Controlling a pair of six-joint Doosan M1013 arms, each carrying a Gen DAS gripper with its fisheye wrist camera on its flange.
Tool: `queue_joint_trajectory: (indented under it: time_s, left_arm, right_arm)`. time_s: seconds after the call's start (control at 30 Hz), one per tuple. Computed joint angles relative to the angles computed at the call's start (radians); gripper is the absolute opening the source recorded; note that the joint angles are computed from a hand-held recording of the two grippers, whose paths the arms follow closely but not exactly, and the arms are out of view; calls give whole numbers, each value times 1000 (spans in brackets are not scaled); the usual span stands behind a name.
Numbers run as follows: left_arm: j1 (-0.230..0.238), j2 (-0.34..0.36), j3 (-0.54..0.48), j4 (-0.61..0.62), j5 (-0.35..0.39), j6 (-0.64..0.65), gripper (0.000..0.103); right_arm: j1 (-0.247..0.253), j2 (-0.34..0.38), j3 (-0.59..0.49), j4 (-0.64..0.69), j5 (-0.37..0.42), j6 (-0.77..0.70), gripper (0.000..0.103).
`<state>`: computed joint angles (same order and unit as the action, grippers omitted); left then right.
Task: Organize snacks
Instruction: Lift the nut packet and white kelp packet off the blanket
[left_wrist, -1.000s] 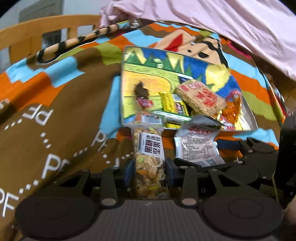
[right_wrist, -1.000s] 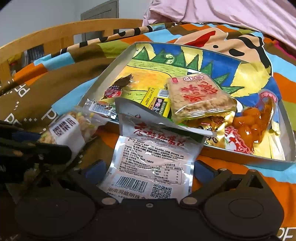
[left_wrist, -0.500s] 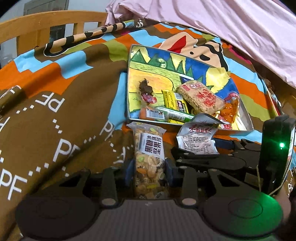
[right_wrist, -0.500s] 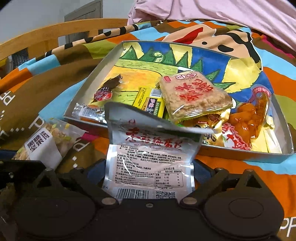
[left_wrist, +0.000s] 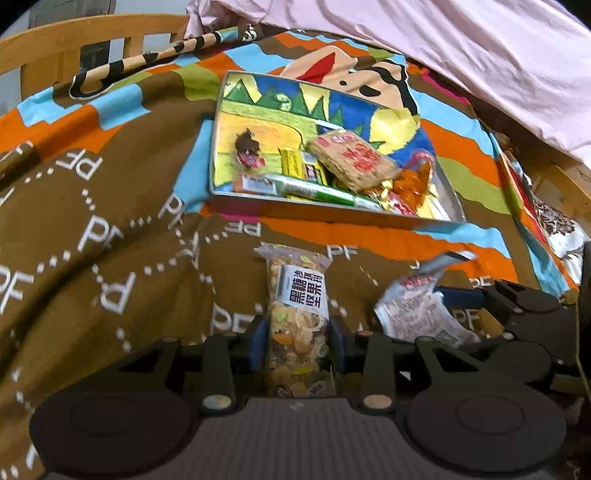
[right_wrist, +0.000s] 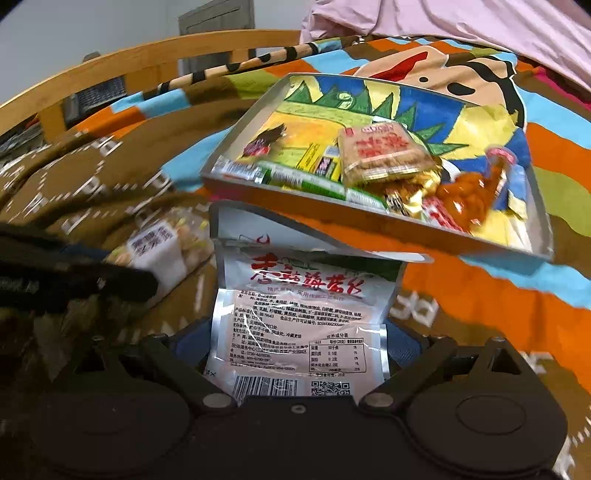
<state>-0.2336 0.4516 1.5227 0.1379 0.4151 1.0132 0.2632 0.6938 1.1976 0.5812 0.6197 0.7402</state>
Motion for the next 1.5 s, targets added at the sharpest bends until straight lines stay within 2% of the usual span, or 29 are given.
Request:
queue_joint_trajectory:
  time_s: [0.23,0.33,0.67,0.87,1.03,1.33,1.5]
  left_arm:
    - [-24,-9,9,64,36,-48,40]
    - [-20,0,-8,12,74,-24,42]
    - [-28,-1,-7,64,80,-65,41]
    - [-32,-16,8,79,61,-88,40]
    - [-40,-31,22,128,28,-120,40]
    - [-39,-30,-10,171,-18,-152,40]
    - [-37,-10,-45,263,-37,-230,40]
  right_arm:
    - [-13,-49,86,37,-23,-50,97]
    - [-11,-48,91,47,-26,-47,98]
    - [-1,-58,143,83,-107,-133,100]
    - [3,-78,179,115,-170,-172,97]
    - [7,-106,220,250,-240,-365,97]
    - [-7,-111,184,372,-251,-440,97]
    - [-16,-90,130,329,-236,-381,97]
